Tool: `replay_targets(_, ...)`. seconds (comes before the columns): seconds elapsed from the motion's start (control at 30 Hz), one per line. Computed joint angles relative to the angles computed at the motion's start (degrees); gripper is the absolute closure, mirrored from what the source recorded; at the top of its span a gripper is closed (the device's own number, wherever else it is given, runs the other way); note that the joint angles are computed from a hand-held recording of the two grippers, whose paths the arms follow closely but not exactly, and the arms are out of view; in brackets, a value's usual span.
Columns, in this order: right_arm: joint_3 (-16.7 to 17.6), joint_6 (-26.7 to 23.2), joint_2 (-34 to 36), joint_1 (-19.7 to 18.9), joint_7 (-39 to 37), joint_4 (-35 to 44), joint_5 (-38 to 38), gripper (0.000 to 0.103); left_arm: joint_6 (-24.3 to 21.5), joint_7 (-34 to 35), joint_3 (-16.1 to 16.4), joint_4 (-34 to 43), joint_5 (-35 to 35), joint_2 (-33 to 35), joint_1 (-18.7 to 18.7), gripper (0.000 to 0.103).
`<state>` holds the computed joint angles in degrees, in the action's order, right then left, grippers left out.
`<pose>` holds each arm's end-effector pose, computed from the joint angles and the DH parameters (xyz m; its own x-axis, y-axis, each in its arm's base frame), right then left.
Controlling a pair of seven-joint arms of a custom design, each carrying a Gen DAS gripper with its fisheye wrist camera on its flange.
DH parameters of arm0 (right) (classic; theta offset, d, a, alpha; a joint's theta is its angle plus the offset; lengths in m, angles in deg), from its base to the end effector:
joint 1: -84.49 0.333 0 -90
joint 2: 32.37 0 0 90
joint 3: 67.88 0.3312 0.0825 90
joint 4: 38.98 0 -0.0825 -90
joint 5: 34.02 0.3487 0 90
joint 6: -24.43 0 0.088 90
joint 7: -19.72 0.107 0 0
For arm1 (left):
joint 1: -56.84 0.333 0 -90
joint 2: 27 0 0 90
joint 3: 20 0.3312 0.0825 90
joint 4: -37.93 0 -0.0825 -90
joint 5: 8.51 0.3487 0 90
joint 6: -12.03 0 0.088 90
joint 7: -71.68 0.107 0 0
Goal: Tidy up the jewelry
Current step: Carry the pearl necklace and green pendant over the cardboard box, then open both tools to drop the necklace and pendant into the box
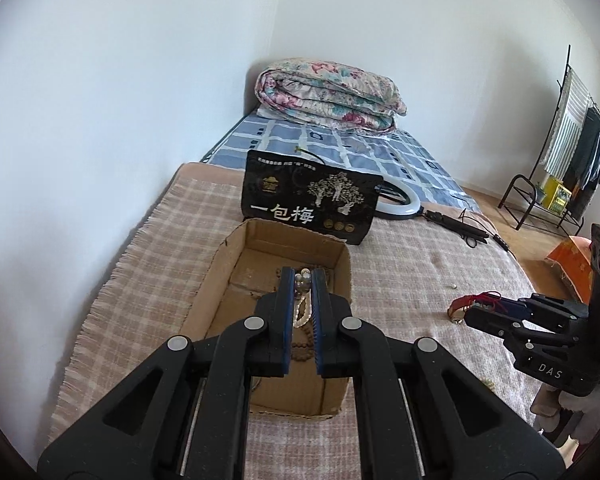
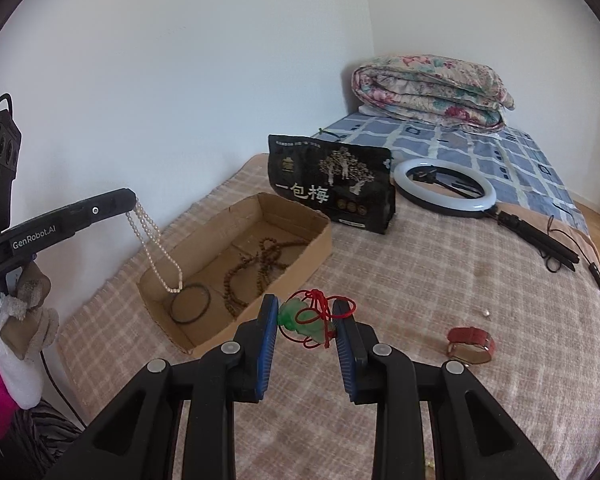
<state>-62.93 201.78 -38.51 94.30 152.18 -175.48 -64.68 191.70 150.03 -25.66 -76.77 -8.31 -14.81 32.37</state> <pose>0.4691 0.1686 0.4901 0.0984 -0.9871 -0.1260 -0.6885 0.0239 -0.7249 0.5361 -0.3059 0.5019 -0.3845 -0.9057 0.1786 -0.6201 0.1101 -0.7768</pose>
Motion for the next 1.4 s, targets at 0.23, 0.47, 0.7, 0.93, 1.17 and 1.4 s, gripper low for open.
replay_targets(0.23, -0.1, -0.4, 7.4, 4.3, -6.0, 7.0, 6.6, 0.075, -1.6, 2.0, -1.3, 1.6, -2.0, 2.3, 3.6, 0.097)
replay_targets(0.47, 1.7, -0.2, 12.6, 6.0, -14.0, 10.7, 16.2, 0.075, -5.5, 7.7, -5.1, 8.2, -7.0, 6.8, 7.5, 0.097)
replay_targets(0.7, 4.0, -0.5, 15.6, 6.0, -19.2, 12.5, 22.6, 0.075, -9.1, 7.5, -2.6, 15.0, -5.9, 11.3, 5.0, 0.097)
replay_targets(0.93, 3.8, -1.8, 17.3, 7.2, -20.2, 14.1, 23.8, 0.070, -10.9, 6.1, -1.8, 17.0, -5.1, 12.6, 4.6, 0.096)
replay_targets(1.17, -2.1, -2.5, 16.7, 12.1, -11.4, 14.0, 16.0, 0.027, -9.2, 5.0, -1.1, 15.7, -4.7, 11.7, 4.4, 0.059)
replay_targets(1.4, -5.0, -4.2, 14.9, 13.7, -1.1, 13.0, 5.7, 0.016, -9.2, 5.0, -1.3, 15.3, -4.3, 11.3, 4.6, 0.059)
